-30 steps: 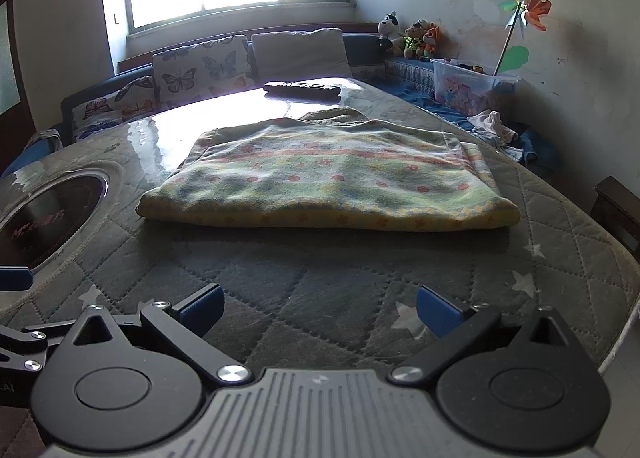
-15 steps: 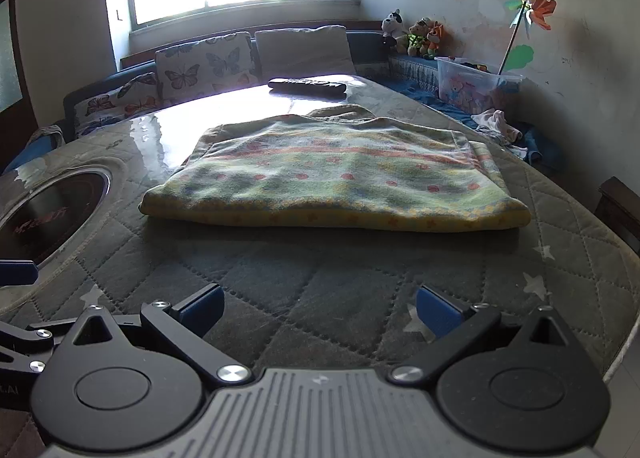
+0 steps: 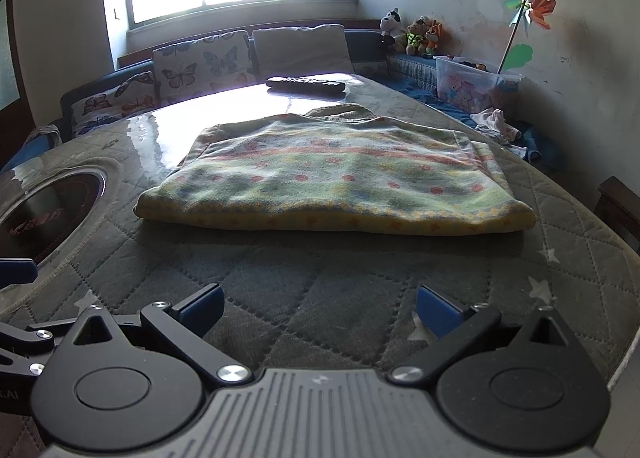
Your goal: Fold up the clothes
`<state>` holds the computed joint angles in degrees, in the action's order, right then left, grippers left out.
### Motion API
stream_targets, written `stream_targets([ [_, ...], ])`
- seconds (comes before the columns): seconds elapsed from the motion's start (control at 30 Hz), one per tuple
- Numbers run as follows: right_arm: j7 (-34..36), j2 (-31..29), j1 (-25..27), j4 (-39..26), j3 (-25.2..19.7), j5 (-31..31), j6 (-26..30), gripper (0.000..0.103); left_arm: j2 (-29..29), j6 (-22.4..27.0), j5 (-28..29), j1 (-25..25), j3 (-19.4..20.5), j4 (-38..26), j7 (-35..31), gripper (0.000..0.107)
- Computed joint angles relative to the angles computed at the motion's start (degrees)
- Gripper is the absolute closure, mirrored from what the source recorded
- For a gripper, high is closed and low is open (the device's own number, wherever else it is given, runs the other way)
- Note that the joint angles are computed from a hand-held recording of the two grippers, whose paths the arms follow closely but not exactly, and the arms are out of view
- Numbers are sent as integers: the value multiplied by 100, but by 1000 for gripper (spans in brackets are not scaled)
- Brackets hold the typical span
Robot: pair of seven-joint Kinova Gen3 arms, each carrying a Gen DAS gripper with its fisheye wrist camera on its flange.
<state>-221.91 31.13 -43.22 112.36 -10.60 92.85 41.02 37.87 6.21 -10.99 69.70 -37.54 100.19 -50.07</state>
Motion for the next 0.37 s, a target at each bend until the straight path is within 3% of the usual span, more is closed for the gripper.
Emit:
stream_targets([
  [0.37, 39, 22, 56, -72, 36, -4, -39, 0, 17, -63, 3, -41, 11, -76, -132, 4],
])
